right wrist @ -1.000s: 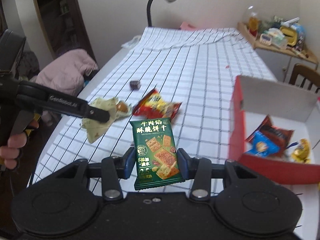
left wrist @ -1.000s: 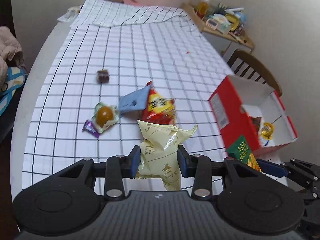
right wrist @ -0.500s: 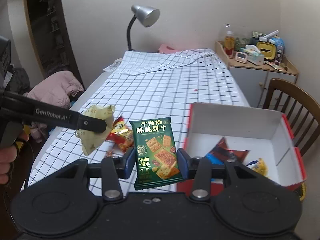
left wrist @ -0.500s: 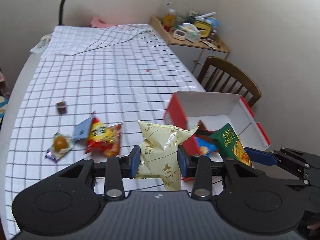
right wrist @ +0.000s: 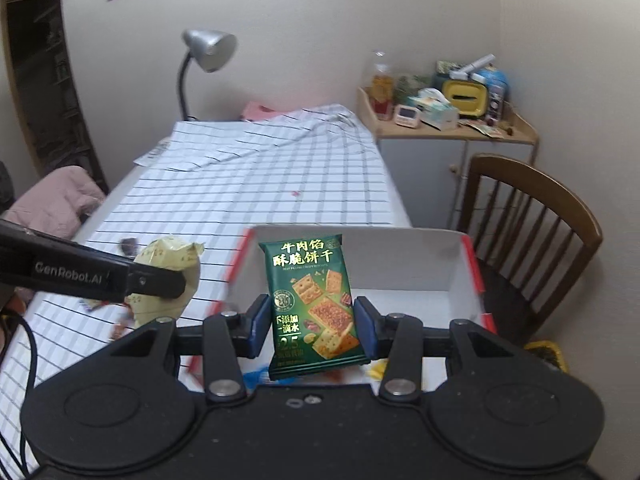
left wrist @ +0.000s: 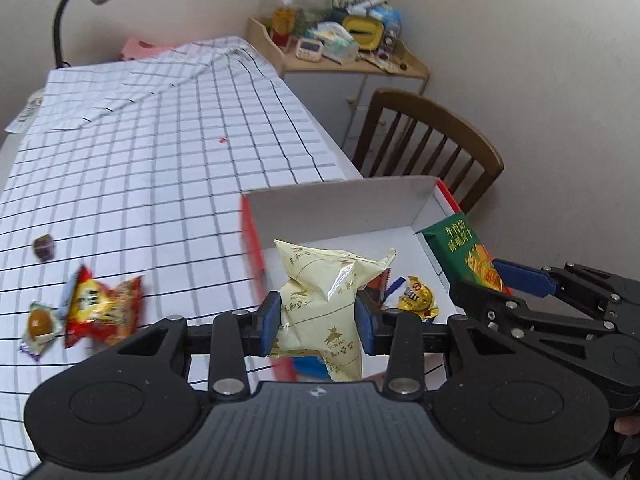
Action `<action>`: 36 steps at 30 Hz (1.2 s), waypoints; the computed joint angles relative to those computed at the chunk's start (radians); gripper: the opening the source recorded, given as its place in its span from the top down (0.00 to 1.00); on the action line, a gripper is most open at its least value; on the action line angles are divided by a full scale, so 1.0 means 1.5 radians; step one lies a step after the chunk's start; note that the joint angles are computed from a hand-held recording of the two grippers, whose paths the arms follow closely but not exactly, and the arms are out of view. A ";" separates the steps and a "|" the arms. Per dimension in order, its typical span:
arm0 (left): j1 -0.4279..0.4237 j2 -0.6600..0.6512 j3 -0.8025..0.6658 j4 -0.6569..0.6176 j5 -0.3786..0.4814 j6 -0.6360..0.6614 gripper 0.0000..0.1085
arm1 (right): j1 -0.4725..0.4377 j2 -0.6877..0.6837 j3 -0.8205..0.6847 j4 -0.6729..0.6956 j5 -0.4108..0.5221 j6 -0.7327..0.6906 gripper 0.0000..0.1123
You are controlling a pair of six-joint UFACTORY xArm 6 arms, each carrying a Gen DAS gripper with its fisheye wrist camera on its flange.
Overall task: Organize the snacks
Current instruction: 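Carry both packets into the red box and open both tools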
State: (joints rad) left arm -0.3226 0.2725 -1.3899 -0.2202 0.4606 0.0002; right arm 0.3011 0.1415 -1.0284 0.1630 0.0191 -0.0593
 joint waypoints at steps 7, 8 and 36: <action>-0.027 0.133 -0.151 0.084 0.071 -0.096 0.65 | -0.038 0.079 -0.066 0.090 0.048 -0.091 0.61; -0.030 0.150 -0.169 0.092 0.078 -0.106 0.65 | -0.042 0.091 -0.077 0.094 0.057 -0.098 0.61; -0.049 0.364 -0.430 0.226 0.227 -0.231 0.64 | -0.074 0.247 -0.247 0.106 0.174 -0.177 0.60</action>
State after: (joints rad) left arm -0.3962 0.8188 -2.0344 0.1181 0.8017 -0.3456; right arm 0.1903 0.5126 -1.3983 0.3227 0.2800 -0.3245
